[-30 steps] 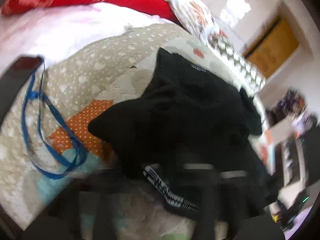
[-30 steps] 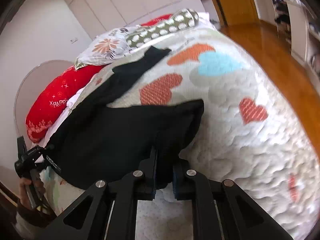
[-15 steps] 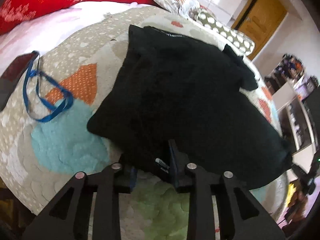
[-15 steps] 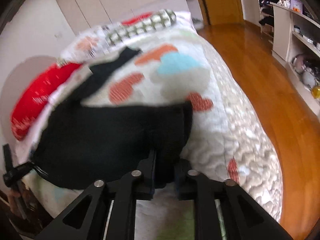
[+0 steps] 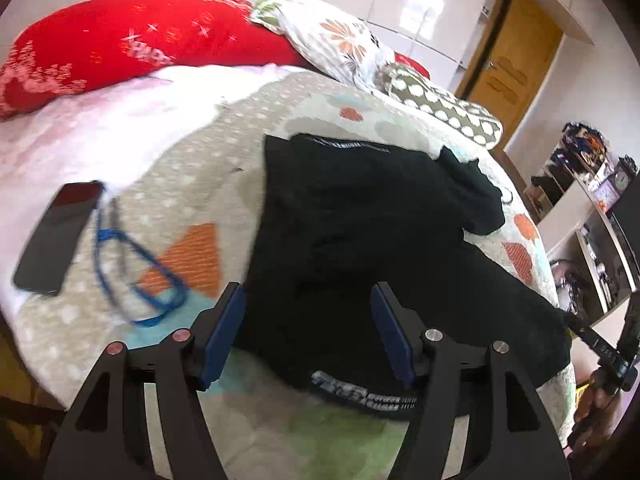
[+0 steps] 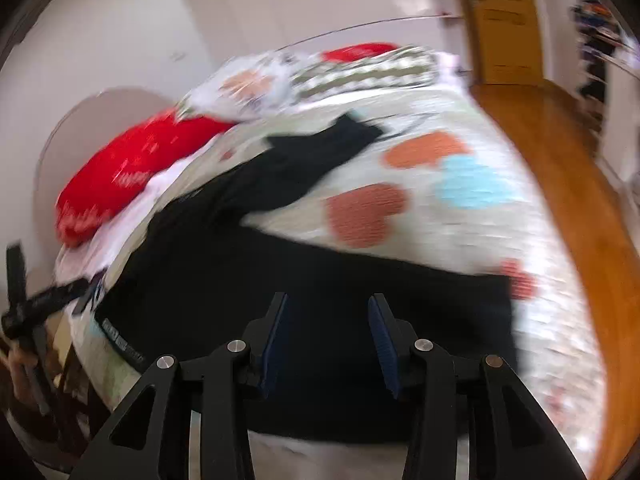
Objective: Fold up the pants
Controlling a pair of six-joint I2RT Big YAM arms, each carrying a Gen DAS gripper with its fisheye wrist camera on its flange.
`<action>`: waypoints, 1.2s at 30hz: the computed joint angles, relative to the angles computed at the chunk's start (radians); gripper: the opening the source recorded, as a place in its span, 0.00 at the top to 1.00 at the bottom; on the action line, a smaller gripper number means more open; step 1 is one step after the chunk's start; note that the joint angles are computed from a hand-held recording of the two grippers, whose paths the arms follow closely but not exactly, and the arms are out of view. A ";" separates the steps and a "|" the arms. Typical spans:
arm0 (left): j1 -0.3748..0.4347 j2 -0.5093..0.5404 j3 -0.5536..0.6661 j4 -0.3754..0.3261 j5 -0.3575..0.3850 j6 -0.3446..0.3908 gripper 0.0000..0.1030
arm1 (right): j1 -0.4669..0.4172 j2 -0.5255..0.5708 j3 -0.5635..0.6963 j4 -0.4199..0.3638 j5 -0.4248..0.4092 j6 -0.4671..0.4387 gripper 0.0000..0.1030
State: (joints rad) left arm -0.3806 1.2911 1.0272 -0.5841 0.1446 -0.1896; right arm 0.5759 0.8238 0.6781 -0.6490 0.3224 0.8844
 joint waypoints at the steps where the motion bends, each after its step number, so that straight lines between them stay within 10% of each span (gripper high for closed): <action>1: -0.008 0.020 0.006 0.003 -0.003 0.002 0.38 | 0.000 0.038 0.007 0.036 -0.019 -0.019 0.58; 11: -0.035 0.127 0.034 0.002 -0.039 0.058 0.20 | -0.035 0.264 0.071 0.119 -0.182 -0.118 0.56; 21: 0.044 0.297 0.329 -0.034 0.122 0.104 0.15 | -0.253 0.472 0.377 0.115 -0.236 -0.413 0.33; 26: 0.049 0.554 0.661 -0.244 0.172 0.186 0.15 | -0.295 0.698 0.603 0.076 -0.223 -0.490 0.32; 36: -0.026 0.863 1.072 -0.520 0.009 0.398 0.14 | -0.371 0.919 0.775 0.046 -0.250 -0.499 0.34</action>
